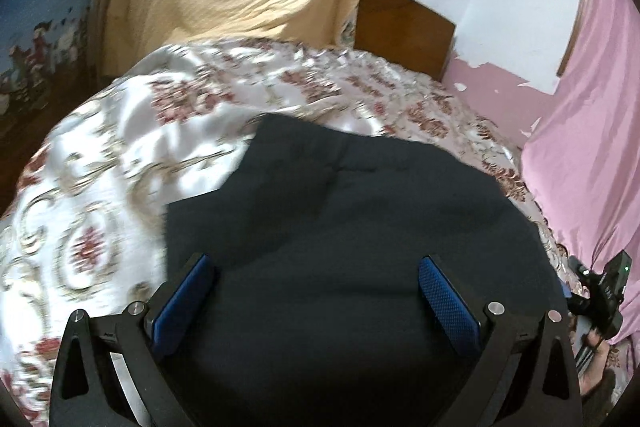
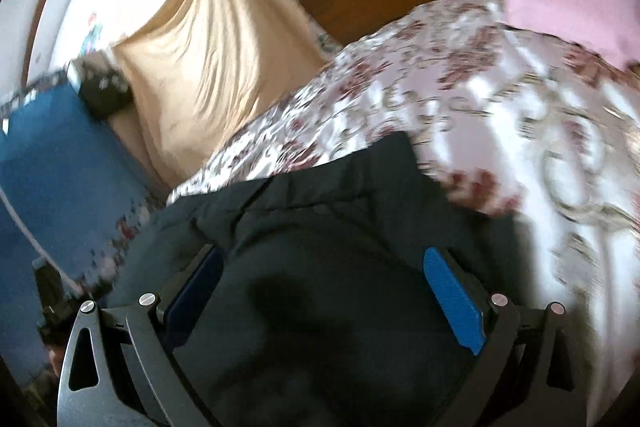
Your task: Fold large clothes
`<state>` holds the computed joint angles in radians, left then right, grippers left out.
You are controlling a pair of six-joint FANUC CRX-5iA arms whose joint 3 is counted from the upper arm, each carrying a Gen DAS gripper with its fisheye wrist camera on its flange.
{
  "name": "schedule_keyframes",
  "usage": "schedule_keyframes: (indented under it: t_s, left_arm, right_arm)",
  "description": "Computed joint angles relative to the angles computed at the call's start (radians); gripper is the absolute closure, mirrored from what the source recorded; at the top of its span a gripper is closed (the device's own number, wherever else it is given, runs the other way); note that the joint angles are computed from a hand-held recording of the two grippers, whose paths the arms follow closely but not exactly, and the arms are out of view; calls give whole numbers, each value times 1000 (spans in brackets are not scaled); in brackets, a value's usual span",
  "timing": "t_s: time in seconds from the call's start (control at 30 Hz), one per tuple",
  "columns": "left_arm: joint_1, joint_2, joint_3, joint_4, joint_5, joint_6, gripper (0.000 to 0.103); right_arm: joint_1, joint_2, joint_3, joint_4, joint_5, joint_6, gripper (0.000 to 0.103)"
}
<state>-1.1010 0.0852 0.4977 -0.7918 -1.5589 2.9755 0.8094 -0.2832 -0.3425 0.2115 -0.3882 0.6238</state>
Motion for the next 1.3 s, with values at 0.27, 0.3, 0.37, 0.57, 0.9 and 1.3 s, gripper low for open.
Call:
schedule_keyframes:
  t_s: [0.27,0.3,0.37,0.57,0.9,1.3]
  left_arm:
    - [121,-216,-283,225,133,111,0]
    - [147,-239,-325,267,176,106,0]
    - [185,-293,-418,315,291,98,0]
    - [215,-347,-536,344,505,-17,0]
    - [304,-382,-652,513,749,-244,0]
    - [266,-284,-528,483,581,-255,0]
  right_arm:
    - [-130,-17,84,-357,-243,202,2]
    - [-147,-17,89,-400,-243,238,2]
    - [-164,3,119,-448,-278,304,2]
    - [-241,89,227,-686,-374,584,1]
    - [-324,173,325,-962,-467,889,1]
    - [-315,202,379,-1016,-507,999,1]
